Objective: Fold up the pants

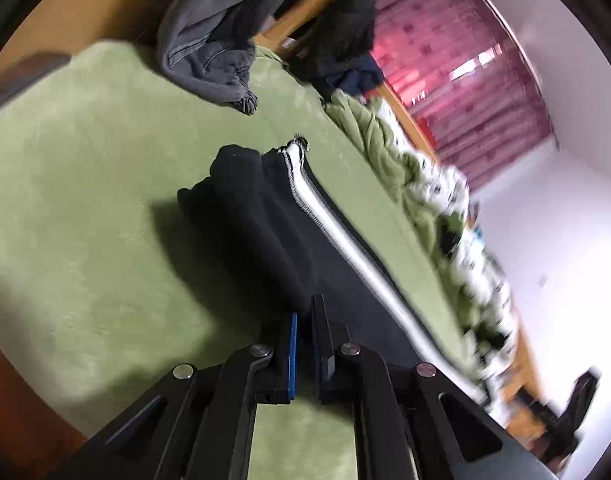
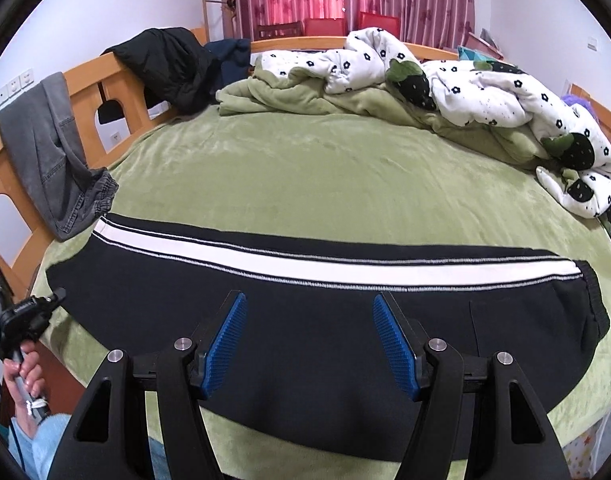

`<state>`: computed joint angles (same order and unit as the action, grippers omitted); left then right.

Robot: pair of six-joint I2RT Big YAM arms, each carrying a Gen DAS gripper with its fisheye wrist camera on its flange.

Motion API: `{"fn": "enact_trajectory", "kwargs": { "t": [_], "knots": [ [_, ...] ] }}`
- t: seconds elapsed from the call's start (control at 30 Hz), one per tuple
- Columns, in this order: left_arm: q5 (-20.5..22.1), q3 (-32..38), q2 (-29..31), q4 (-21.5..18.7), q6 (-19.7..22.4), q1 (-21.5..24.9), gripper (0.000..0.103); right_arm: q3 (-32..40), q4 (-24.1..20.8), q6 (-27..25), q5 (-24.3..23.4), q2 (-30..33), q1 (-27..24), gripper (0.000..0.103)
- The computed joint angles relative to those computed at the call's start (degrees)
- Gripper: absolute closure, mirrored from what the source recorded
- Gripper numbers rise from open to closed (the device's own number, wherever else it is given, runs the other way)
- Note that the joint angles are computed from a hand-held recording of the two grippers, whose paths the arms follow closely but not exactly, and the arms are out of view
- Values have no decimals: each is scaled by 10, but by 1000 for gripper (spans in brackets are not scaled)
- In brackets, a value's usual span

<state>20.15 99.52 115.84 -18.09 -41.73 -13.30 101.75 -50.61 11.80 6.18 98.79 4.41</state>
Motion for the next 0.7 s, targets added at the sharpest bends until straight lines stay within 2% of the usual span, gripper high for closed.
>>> {"fn": "enact_trajectory", "kwargs": {
  "t": [0.03, 0.1, 0.2, 0.3, 0.37, 0.43, 0.5, 0.53, 0.57, 0.6, 0.67, 0.7],
  "knots": [
    [-1, 12, 8, -33, 15, -1, 96, -2, 0, 1, 0, 0, -1, 38],
    [19, 23, 17, -74, 21, 1, 92, -1, -5, 3, -2, 4, -3, 38],
    [64, -9, -3, -62, 24, 10, 92, 8, -17, 2, -7, 16, -4, 38],
    [41, -50, -43, -18, 56, 10, 92, 17, -23, -1, -9, 30, -2, 38],
    [35, -38, -44, -13, 81, 8, 91, 23, -21, -1, -15, 40, -1, 38],
    [33, 12, -19, -28, 102, 5, 89, 32, -21, 4, -21, 51, 1, 38],
    [4, 80, 19, -81, 108, 3, 88, 39, -30, 4, -29, 62, 3, 38],
    [-30, 135, 51, -139, 101, 5, 88, 44, -37, -1, -30, 66, 3, 38],
    [-46, 163, 67, -168, 90, 6, 88, 43, -40, -6, -26, 67, 3, 38],
    [-61, 177, 81, -177, 61, 13, 89, 39, -39, -12, -20, 65, 4, 38],
    [-33, 157, 79, -150, 38, 25, 90, 23, -28, -18, -11, 57, 2, 38],
    [-25, 144, 73, -139, 41, 27, 90, 17, -25, -16, -12, 55, 0, 38]
  ]
}}
